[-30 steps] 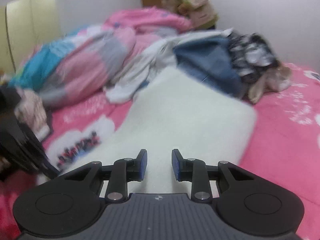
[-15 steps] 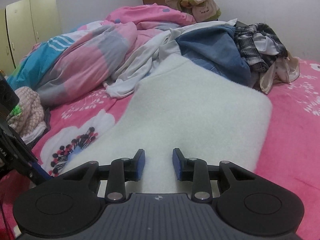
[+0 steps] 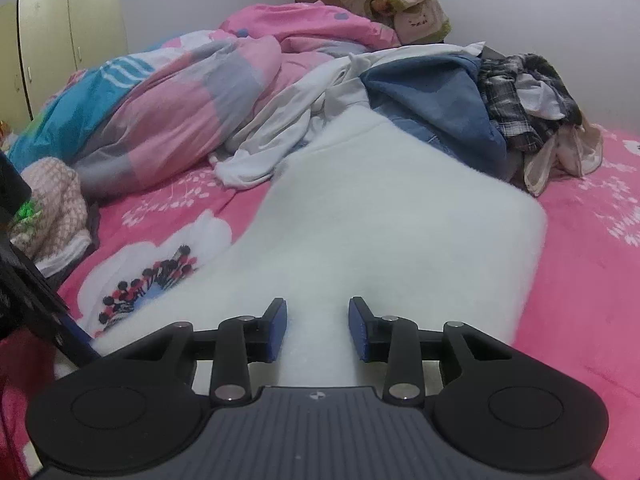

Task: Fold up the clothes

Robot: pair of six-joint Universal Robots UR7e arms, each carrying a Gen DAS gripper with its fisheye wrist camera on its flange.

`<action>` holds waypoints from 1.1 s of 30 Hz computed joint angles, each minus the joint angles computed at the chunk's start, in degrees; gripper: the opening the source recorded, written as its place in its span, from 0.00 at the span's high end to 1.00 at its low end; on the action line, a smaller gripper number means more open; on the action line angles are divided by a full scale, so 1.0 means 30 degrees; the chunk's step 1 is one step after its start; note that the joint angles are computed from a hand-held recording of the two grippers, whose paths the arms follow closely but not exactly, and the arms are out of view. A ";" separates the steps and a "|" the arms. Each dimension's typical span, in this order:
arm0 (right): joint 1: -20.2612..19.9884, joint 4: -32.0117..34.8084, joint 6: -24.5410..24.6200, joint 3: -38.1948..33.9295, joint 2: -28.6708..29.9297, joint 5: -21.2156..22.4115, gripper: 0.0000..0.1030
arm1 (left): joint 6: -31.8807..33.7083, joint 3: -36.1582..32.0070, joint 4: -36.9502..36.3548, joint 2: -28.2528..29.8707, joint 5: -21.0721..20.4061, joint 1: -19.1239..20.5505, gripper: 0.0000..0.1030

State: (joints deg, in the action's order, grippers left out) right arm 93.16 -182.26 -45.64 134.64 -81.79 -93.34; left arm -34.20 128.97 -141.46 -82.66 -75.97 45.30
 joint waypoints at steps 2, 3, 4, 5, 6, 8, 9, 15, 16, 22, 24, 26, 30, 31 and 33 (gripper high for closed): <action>-0.0154 -0.0189 -0.0341 0.0107 0.0072 0.0273 0.59 | -0.0025 -0.0445 0.1098 -0.0183 0.0345 -0.0165 0.93; -0.0196 -0.0393 -0.0526 0.0175 0.0153 0.0332 0.59 | 0.0352 -0.0582 0.1454 0.0082 0.0678 -0.0243 0.92; -0.0171 -0.0642 -0.0755 0.0226 0.0278 0.0255 0.59 | 0.0674 -0.0588 0.1729 0.0434 0.1332 -0.0350 0.91; -0.0019 -0.0990 -0.1116 0.0279 0.0460 -0.0044 0.59 | 0.1234 -0.0374 0.1440 0.0812 0.1664 -0.0217 0.86; 0.0167 -0.1371 -0.1519 0.0331 0.0661 -0.0400 0.59 | 0.1583 0.0062 0.0352 0.0957 0.1509 0.0110 0.85; 0.0541 -0.2133 -0.2487 0.0464 0.1012 -0.1099 0.59 | 0.0437 0.0414 -0.0846 0.0773 0.0245 0.1059 0.84; 0.0604 -0.2224 -0.2692 0.0481 0.1052 -0.1211 0.59 | -0.0317 0.0352 -0.0882 0.0614 -0.0466 0.1526 0.82; 0.0532 -0.2320 -0.2686 0.0569 0.1017 -0.1128 0.57 | -0.2590 -0.0722 0.3310 -0.0619 0.2623 -0.1082 0.91; 0.0519 -0.2309 -0.2653 0.0575 0.1007 -0.1108 0.57 | -0.0887 -0.0644 0.2714 -0.0461 0.3964 -0.1886 0.91; 0.0496 -0.2384 -0.2795 0.0618 0.1009 -0.1084 0.57 | 0.7039 -0.0706 -0.5085 0.3533 0.4856 -0.1489 0.90; 0.0517 -0.2385 -0.2795 0.0606 0.1030 -0.1139 0.57 | 0.7899 -0.1161 -0.4792 0.4691 0.4240 -0.0555 0.87; 0.0561 -0.2388 -0.2858 0.0598 0.1064 -0.1256 0.57 | 0.8495 -0.0520 -0.5564 0.4374 0.4166 -0.0573 0.87; 0.0548 -0.2278 -0.2902 0.0587 0.1024 -0.1224 0.57 | 0.6444 0.0527 -0.1929 0.2054 0.4269 -0.1666 0.87; 0.0517 -0.2267 -0.2906 0.0605 0.0999 -0.1172 0.57 | 0.5356 0.0259 -0.0091 0.1650 0.3828 -0.1740 0.87; 0.0481 -0.2292 -0.2894 0.0641 0.0963 -0.1115 0.57 | 0.3389 -0.0361 0.3297 0.1045 0.2787 -0.1827 0.87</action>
